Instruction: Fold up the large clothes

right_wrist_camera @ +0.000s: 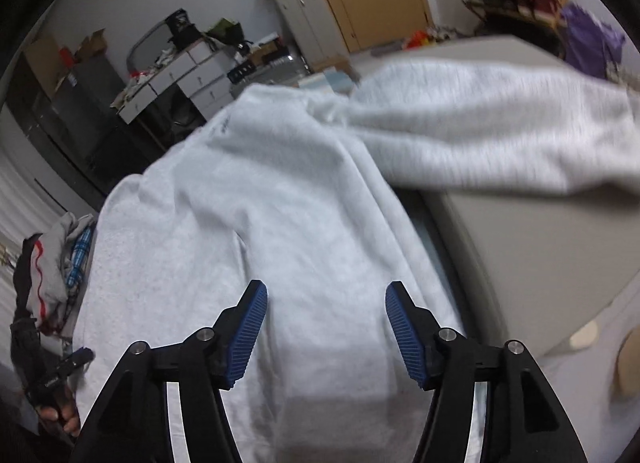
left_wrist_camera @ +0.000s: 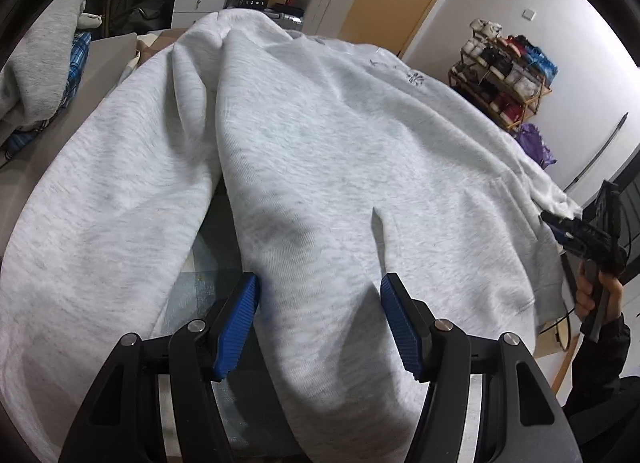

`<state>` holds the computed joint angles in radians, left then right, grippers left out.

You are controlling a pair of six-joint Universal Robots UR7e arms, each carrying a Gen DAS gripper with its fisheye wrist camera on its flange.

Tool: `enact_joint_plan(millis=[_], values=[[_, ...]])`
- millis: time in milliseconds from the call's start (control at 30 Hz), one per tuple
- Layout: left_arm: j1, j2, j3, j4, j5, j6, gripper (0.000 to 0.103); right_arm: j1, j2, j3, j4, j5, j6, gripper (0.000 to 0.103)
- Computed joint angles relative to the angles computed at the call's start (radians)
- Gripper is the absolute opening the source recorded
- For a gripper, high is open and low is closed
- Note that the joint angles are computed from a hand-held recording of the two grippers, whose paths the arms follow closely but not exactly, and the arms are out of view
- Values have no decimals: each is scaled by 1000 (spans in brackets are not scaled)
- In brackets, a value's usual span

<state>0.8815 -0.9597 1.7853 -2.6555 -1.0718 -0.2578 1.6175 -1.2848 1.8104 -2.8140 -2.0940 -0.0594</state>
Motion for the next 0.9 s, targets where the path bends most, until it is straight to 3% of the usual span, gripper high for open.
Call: enact_joint_plan(millis=[67, 100, 167, 200, 400, 533, 567, 633, 733, 900], values=[[-2, -4, 4, 4, 4, -1, 58, 3, 35, -22, 29, -116, 6, 44], [-3, -7, 8, 7, 9, -3, 58, 13, 52, -33, 48, -195, 3, 43], [-8, -13, 14, 23, 28, -5, 58, 32, 63, -30, 26, -258, -39, 42], [-11, -16, 17, 30, 38, -7, 58, 41, 59, -19, 5, -273, -49, 46], [4, -26, 23, 44, -11, -14, 58, 40, -52, 89, -38, -166, -1, 53], [1, -6, 7, 50, 5, -18, 57, 27, -83, 150, -103, -135, 62, 55], [-1, 2, 3, 48, 25, -29, 55, 23, -84, 161, -117, -122, 80, 57], [1, 10, -4, 64, 48, -61, 12, 22, -84, 165, -126, -111, 104, 58], [9, 1, 16, 9, 42, -91, 3, 36, -71, 149, -139, -115, 89, 58], [2, -53, 70, -52, 121, -97, 1, 55, -63, 129, -141, -140, 58, 58]])
